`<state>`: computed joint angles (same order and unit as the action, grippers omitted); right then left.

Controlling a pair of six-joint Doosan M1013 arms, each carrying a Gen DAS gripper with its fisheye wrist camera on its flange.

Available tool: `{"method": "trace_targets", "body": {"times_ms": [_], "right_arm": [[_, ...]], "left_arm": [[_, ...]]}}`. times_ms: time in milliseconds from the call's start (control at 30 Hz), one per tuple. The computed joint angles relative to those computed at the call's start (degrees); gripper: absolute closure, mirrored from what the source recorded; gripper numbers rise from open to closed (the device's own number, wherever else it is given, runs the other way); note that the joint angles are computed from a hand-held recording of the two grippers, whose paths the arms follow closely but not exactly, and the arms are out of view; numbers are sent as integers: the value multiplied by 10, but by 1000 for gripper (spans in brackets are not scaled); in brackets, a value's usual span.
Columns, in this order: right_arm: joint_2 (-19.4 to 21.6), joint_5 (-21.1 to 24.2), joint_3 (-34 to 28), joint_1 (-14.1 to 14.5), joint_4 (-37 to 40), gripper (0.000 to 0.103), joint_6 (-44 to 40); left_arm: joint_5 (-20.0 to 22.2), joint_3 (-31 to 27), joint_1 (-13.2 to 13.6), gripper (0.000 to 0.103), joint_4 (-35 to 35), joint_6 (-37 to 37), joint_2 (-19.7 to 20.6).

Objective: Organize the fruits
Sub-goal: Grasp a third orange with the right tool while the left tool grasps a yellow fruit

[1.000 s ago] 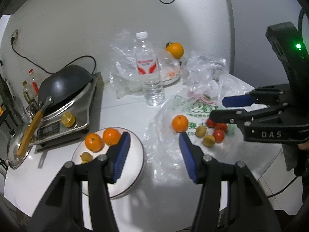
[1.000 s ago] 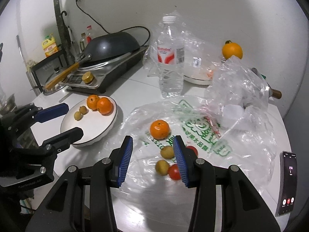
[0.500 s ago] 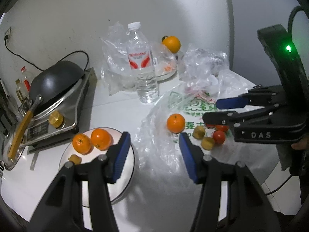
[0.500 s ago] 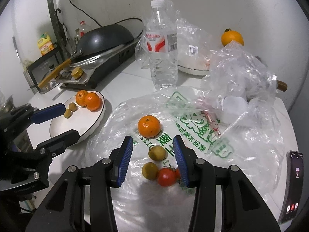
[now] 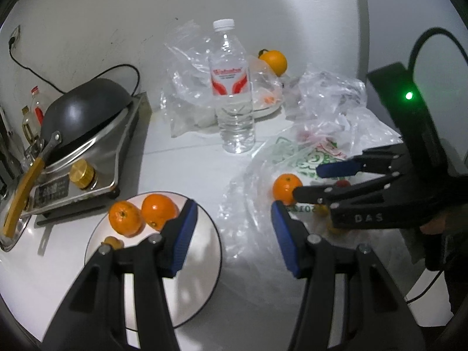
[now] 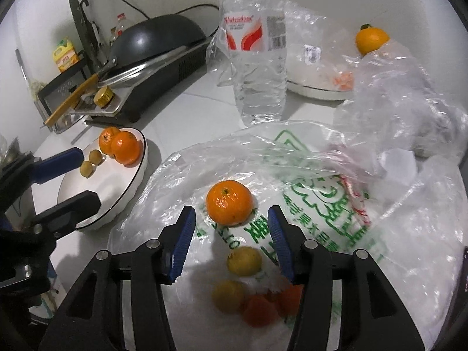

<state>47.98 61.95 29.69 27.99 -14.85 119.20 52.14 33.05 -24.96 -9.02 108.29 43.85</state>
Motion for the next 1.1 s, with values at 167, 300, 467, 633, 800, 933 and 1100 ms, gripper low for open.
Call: {"method": "trace_targets", "body": {"times_ms": [167,300,467,633,800,933,1100], "right_arm": [[31,31,-52,-5,18,49,-17],[52,61,-91,-8,29,49,-23],[74,96,-133,-11,41,56,-37],[60,74,-107,-9,34,60,-32],[14,23,-32,-6,10,60,-10],[-19,-7,22,-3,-10,60,9],[-59,-40,88,-2,-34,60,37]], "left_arm": [[8,-15,3,49,0,-5,10],[16,-23,5,49,2,-11,16],[16,-19,6,49,-1,-10,15],[11,-15,4,49,7,-13,12],[4,-5,-1,49,10,-7,4],[1,2,-7,49,12,-1,0],[3,2,-16,49,17,2,-1]]}}
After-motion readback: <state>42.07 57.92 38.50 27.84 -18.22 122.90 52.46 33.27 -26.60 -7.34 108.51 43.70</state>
